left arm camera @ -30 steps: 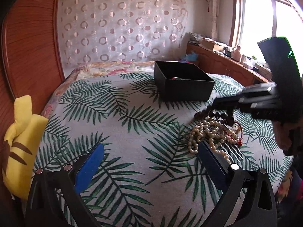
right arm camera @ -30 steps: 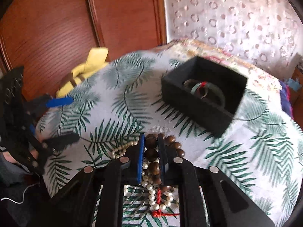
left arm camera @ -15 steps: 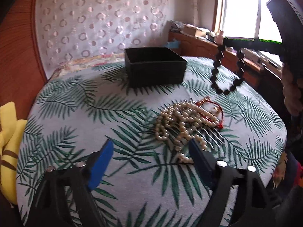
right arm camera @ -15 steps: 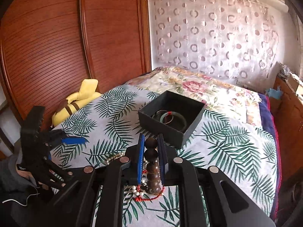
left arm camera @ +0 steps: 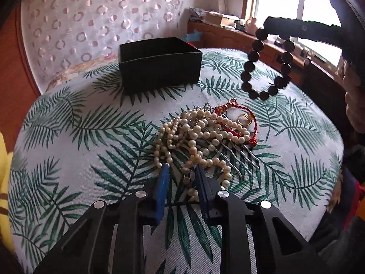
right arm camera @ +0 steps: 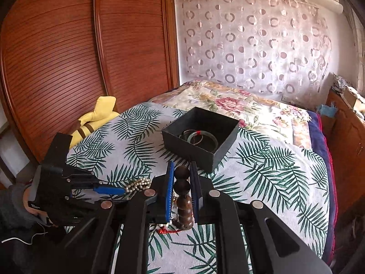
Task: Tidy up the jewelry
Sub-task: 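Grasp the pearl necklace with the left gripper while the right gripper holds the beads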
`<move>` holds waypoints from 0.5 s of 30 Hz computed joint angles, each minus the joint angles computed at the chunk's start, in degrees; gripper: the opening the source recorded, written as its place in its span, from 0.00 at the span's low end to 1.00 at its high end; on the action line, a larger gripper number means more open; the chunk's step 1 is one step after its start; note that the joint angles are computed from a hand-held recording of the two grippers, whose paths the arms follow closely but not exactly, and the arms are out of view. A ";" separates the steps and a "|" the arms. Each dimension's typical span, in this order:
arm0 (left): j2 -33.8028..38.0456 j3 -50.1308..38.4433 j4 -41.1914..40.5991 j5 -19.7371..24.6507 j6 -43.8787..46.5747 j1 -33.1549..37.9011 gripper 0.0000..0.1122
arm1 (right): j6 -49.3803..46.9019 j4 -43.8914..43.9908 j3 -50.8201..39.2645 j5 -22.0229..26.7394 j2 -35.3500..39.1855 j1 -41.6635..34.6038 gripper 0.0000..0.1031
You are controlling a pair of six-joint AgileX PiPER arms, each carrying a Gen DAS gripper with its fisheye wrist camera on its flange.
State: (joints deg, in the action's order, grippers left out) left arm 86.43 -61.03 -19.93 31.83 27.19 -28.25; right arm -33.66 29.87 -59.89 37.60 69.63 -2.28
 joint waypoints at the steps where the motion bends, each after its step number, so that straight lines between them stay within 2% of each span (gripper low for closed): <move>1: 0.17 -0.24 2.54 -0.39 -2.04 -0.90 0.14 | -0.07 0.08 0.17 -0.05 -0.02 -0.13 0.15; 3: 0.51 -0.43 2.95 -0.93 -1.13 -1.37 0.06 | -0.23 0.37 0.55 -0.13 -0.15 -0.30 0.15; 6: 0.04 -0.50 4.23 -0.60 -0.89 -1.73 0.06 | -1.09 1.49 1.27 -0.09 -0.25 -0.76 0.15; 15: -5.85 -1.49 -5.91 0.97 5.86 3.34 0.06 | -2.26 2.79 2.92 -0.53 -0.62 -1.20 0.15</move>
State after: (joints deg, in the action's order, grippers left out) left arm 80.58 -62.52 -25.84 32.80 33.05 -24.91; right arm -35.92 32.66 -56.96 37.07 69.02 -3.48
